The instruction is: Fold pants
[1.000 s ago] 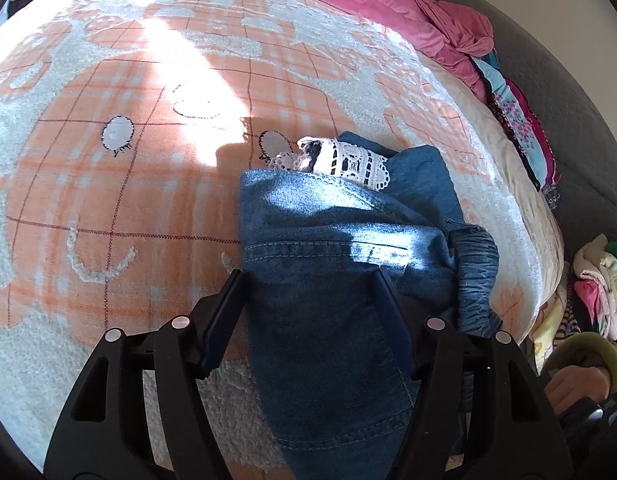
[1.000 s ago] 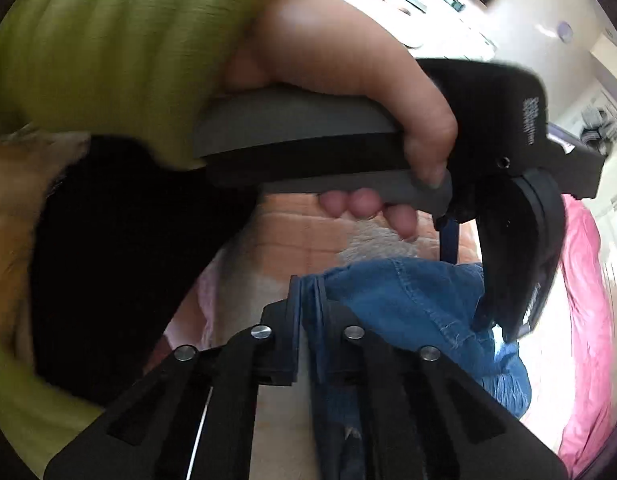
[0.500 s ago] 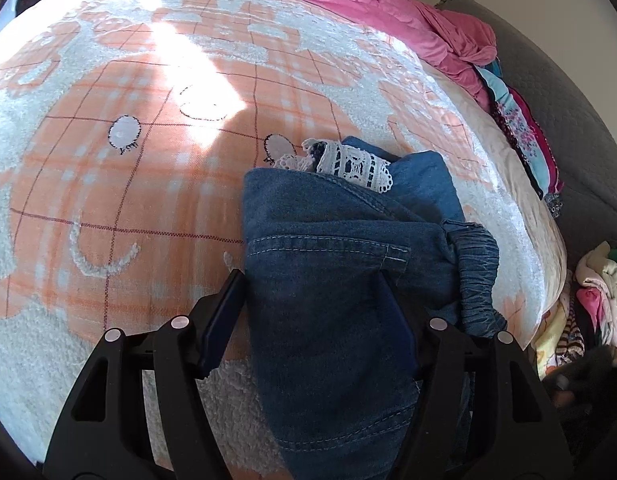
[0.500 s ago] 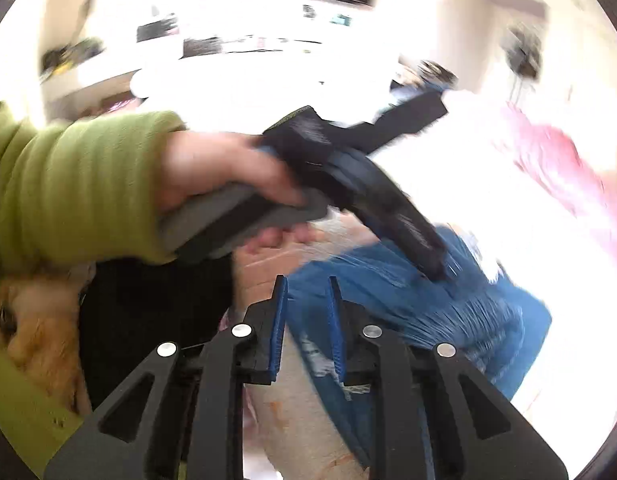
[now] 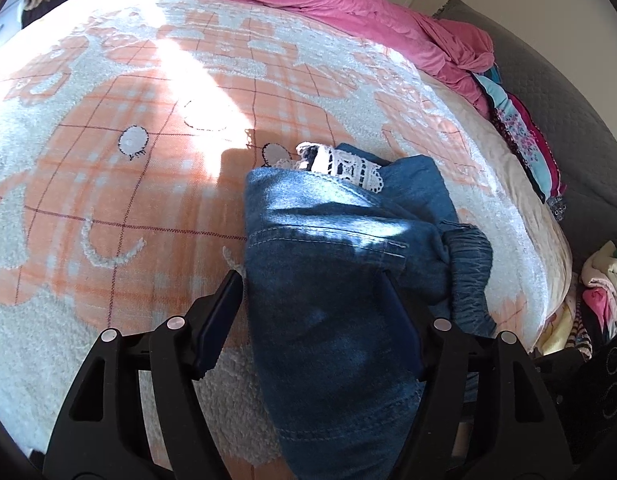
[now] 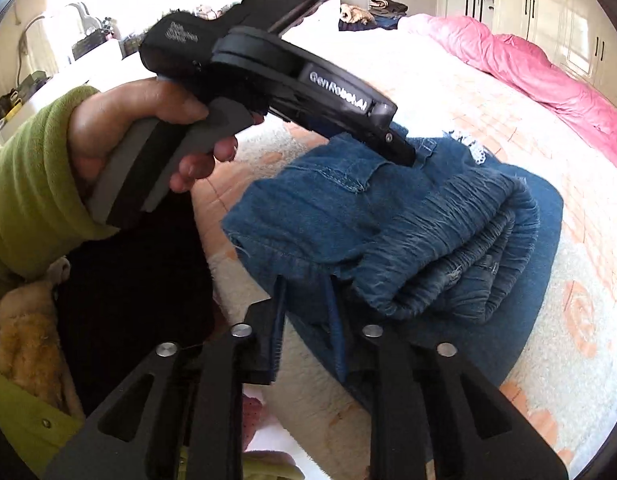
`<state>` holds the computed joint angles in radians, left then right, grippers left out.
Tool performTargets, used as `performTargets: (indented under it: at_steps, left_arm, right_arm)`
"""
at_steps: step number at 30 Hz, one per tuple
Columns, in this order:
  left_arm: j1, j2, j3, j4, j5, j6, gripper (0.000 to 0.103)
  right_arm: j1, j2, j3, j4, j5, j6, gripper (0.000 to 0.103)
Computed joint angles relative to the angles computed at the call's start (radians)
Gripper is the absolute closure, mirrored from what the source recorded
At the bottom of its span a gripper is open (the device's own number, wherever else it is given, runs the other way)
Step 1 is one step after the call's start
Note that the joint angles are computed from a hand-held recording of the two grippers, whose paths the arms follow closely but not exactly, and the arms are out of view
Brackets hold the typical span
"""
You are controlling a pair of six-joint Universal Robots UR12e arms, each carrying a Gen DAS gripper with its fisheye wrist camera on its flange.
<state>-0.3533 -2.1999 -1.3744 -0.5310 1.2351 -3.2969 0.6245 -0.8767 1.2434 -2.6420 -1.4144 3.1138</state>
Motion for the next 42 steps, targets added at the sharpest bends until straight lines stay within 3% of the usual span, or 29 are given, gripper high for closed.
performTargets:
  at_steps: [2,6,10,13,14,21,23,28,31,42]
  left_arm:
    - [-0.002,0.006,-0.008,0.012,0.007,0.003,0.042]
    - [-0.007,0.022,-0.026,0.034,0.025,0.006,0.041]
    - [-0.010,0.038,-0.042,0.053,0.029,0.011,0.038]
    - [-0.014,0.052,-0.056,0.074,0.039,0.012,0.034]
    - [-0.015,0.057,-0.061,0.081,0.042,0.012,0.034]
    - [-0.022,0.090,-0.095,0.141,0.066,0.009,0.026]
    - [-0.023,0.100,-0.106,0.158,0.071,0.010,0.026]
    - [-0.025,0.121,-0.130,0.193,0.085,0.012,0.020]
    - [-0.026,0.132,-0.144,0.213,0.094,0.013,0.017]
    - [-0.027,0.163,-0.182,0.270,0.108,0.010,0.010]
  right_arm:
    - [0.004,-0.011,0.021,-0.026,-0.003,0.008,0.070]
    - [0.007,-0.042,0.066,-0.073,0.003,0.016,0.069]
    - [0.007,-0.064,0.085,-0.118,0.008,0.006,0.057]
    - [0.011,-0.086,0.104,-0.159,0.002,-0.002,0.056]
    - [0.011,-0.092,0.111,-0.177,0.001,0.000,0.049]
    - [0.002,-0.111,0.139,-0.304,-0.010,0.051,0.043]
    - [0.002,-0.117,0.149,-0.343,-0.036,0.075,0.032]
    - [-0.001,-0.129,0.166,-0.402,-0.105,0.122,0.025]
    - [0.000,-0.131,0.169,-0.415,-0.169,0.149,0.025]
    - [-0.010,-0.128,0.177,-0.436,-0.274,0.239,0.020]
